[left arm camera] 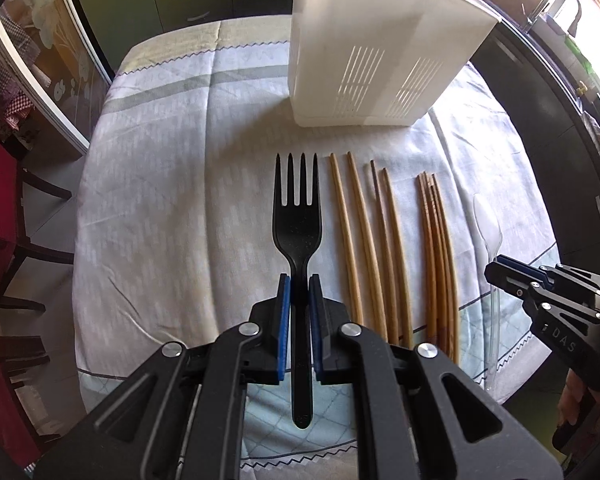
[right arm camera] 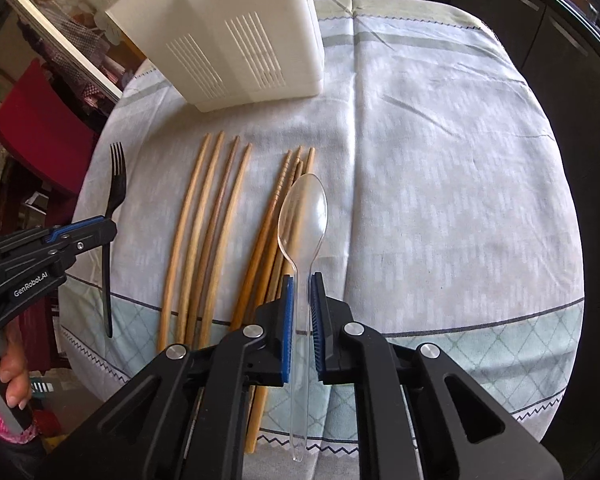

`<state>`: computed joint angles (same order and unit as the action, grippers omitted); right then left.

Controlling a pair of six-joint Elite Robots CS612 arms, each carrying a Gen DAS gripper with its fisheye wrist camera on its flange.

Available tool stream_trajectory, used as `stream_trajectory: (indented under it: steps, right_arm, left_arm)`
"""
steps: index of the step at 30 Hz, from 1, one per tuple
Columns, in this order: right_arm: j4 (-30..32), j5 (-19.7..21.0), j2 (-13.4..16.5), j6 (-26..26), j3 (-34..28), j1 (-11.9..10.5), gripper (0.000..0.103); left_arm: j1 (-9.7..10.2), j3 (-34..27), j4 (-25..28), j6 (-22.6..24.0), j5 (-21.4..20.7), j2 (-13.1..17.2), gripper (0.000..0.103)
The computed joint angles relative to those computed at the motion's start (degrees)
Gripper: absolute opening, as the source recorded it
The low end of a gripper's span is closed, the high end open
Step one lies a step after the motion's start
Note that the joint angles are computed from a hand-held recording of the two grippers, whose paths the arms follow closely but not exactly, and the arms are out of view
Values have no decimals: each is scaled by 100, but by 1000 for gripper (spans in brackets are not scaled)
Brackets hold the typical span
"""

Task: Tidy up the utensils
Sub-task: 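Close the right tool on the clear plastic spoon while the left tool holds the fork, then carry fork and spoon over the white holder and open both tools to drop them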

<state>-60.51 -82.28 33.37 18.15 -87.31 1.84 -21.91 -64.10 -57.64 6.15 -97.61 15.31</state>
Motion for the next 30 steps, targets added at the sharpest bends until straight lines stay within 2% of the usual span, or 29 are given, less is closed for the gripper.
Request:
stream_trajectory:
  steps: [4, 7, 10, 13, 16, 18, 20, 22, 24, 30]
  right_arm:
    - [-441, 328, 98, -11, -322, -116, 9]
    - [-681, 537, 172, -47, -561, -235, 9]
    - [-959, 640, 188, -36, -637, -302, 9]
    - [-1125, 668, 236, -52, -758, -357, 10]
    - [-1247, 767, 253, -37, -764, -440, 9]
    - [-1286, 825, 274, -23, -783, -483, 10]
    - [-1341, 864, 281, -21, -747, -511, 9]
    - [-1389, 897, 282, -18, -716, -529, 9]
    - [-1417, 909, 277, -45, -712, -535, 10]
    - [-1751, 796, 166, -164, -582, -492, 9]
  left_arm:
    - [48, -88, -448, 26, -437, -114, 9]
    - [2, -116, -1221, -88, -714, -177, 9]
    - [-52, 26, -2368, -327, -804, -236, 9]
    - [-107, 448, -3780, -601, -771, -348, 9]
    - [-157, 925, -5188, -838, -614, -412, 9]
    - [-220, 1300, -5869, -867, -332, -473, 9]
    - [-264, 1588, -6216, -909, -176, -528, 9]
    - [-297, 1759, -6323, -887, -16, -530, 9]
    - [-321, 1841, -6245, -842, 118, -507, 9]
    - [-284, 1646, -5824, -730, 32, -301, 12]
